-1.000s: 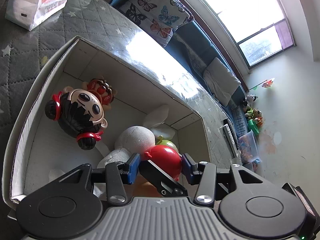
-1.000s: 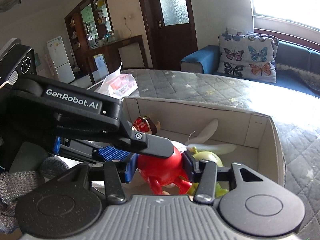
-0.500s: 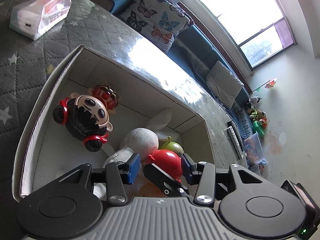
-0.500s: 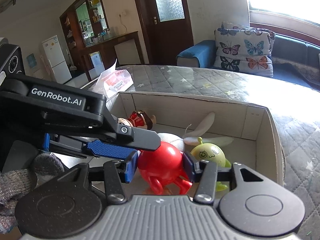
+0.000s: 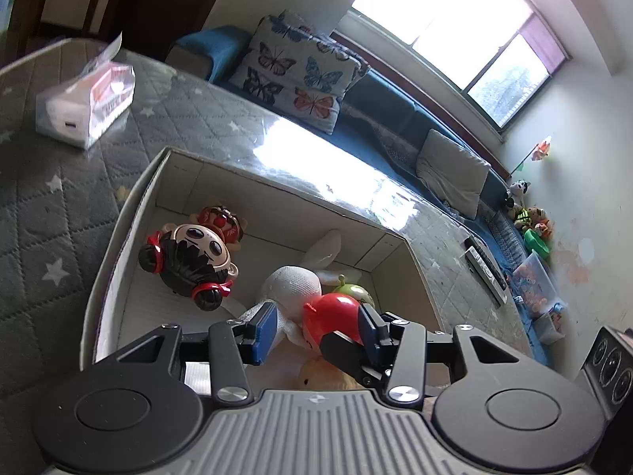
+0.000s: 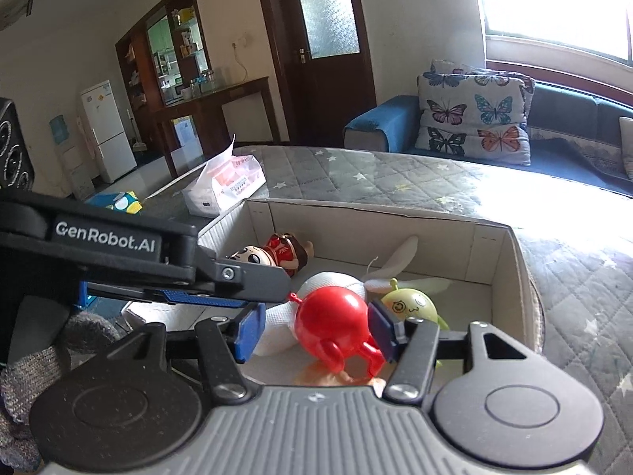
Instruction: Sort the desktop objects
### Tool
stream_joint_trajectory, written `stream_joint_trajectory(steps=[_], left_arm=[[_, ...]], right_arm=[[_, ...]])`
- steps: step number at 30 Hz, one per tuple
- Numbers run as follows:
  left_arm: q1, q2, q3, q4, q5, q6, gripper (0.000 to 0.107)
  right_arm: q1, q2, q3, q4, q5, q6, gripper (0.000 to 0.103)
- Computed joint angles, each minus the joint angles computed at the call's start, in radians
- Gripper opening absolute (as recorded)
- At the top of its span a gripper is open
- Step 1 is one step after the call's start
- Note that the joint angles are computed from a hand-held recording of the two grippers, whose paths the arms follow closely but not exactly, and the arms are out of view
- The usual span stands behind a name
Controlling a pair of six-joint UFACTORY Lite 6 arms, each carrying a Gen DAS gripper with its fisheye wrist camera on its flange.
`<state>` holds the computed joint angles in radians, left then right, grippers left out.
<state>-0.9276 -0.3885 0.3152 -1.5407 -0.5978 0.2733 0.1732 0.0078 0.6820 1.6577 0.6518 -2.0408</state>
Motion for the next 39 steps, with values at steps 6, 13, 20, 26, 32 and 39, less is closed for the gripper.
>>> stream_joint_trajectory(steps=[6, 13, 20, 26, 32, 39], left_arm=[[-0.196, 0.041, 0.048, -0.204, -0.203, 0.142, 0.048], [-0.375, 0.129, 0.100, -0.347, -0.381, 0.189, 0.048], [-0.508, 0.221, 0.163, -0.458, -0.504, 0.203, 0.048], [-0.566, 0.296, 0.226, -0.532, -0.578, 0.241, 0.048], [-0.596, 0.383, 0.282, -0.592, -0.598, 0.252, 0.048], [-0.638, 0.440, 0.325, -0.645, -0.629, 0.250, 0.048]], right_arm=[[-0.048, -0.097, -0.074, -0.038, 0.014, 0.040, 0.068], [-0.119, -0.208, -0.165, -0.095, 0.038, 0.085, 0.074], [-0.164, -0.322, -0.246, -0.142, 0.033, 0.141, 0.076], [-0.198, -0.441, -0.323, -0.197, 0.041, 0.177, 0.079], [-0.222, -0.520, -0.378, -0.237, 0.046, 0.222, 0.079], [-0.196, -0.590, -0.430, -0.276, -0.024, 0.273, 0.079]])
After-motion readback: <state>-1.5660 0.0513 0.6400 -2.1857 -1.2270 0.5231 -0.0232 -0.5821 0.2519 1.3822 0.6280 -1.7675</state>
